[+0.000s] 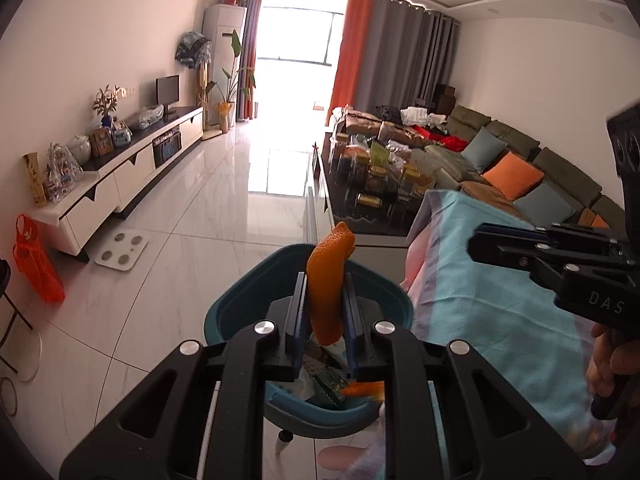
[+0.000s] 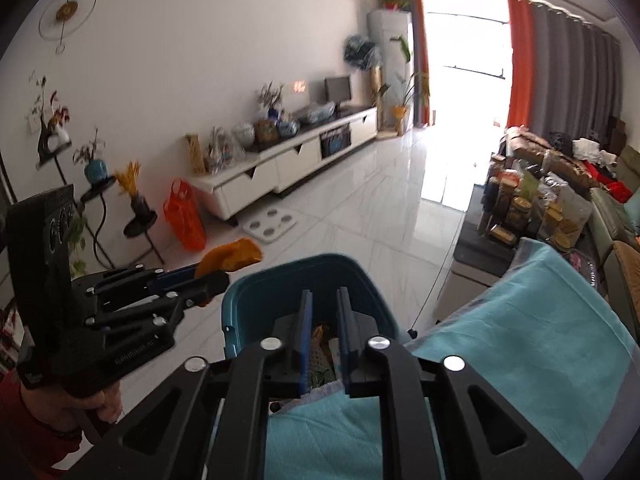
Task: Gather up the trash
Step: 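Carry both orange peel pieces to the teal bin and open both tools, then move both tools back over the table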
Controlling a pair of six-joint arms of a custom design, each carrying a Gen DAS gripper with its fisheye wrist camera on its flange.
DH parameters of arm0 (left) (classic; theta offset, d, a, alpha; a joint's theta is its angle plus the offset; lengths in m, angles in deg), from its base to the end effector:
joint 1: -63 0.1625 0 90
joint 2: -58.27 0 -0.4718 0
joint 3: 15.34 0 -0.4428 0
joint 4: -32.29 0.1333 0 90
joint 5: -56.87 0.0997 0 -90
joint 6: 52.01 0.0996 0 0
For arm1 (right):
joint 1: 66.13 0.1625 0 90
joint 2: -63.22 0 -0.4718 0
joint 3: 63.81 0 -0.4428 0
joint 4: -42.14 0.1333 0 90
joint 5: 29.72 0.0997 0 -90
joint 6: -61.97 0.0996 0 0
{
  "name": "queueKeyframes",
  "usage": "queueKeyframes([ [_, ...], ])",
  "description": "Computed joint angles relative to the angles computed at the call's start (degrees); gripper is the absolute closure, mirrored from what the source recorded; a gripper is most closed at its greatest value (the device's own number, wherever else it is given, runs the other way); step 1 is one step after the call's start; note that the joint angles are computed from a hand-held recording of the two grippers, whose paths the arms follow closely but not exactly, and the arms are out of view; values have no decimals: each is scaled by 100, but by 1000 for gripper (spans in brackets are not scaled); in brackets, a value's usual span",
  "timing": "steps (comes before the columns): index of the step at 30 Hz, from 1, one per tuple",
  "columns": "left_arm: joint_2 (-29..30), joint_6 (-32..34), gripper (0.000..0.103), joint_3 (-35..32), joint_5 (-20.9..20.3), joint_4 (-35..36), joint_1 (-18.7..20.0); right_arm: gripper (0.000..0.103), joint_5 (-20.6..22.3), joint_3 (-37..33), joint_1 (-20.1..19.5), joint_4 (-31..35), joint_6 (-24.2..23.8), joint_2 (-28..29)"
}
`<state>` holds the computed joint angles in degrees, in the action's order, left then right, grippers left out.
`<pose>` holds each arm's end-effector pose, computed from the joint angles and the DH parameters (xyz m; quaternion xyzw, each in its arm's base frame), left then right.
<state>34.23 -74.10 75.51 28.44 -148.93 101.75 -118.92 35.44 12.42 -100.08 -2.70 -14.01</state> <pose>-0.4198 -0.6202 -0.0543 0.1067 0.8399 -0.4444 0.2928 0.0028 -0.6648 0.4207 0.4341 -0.8624 0.2093 0.1553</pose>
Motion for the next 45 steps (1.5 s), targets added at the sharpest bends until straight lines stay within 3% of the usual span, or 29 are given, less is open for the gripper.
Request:
queueKeyframes([
  [2,68,-16,86,-92,-295,-87,129,95,-287,-135,73,-60,-17,244],
  [7,190,-325,86,-213,-201,293,317,95,-458,-255,97,-67,96,430],
  [18,493,-620,84,-809,-739,1261,743,95,-834,-433,151,84,294,762],
  [27,736,-680,66,-1277,-735,1699,857,94,-939,-556,162,111,369,883],
  [29,766,-708,51,-1316,-676,1659,846,94,-948,-521,164,80,372,861],
  [31,743,-687,50,-1260,-626,1577,828,94,-941,-515,166,77,384,843],
  [35,727,-660,28,-1196,-458,1373,751,94,-908,-477,171,24,390,797],
  [37,694,-669,20,-1121,-328,1245,699,91,-876,-456,165,-15,396,757],
  [40,613,-641,9,-965,-144,1025,624,73,-804,-435,138,-108,414,684],
  [45,516,-507,6,-780,119,612,472,43,-615,-361,39,-338,466,472],
])
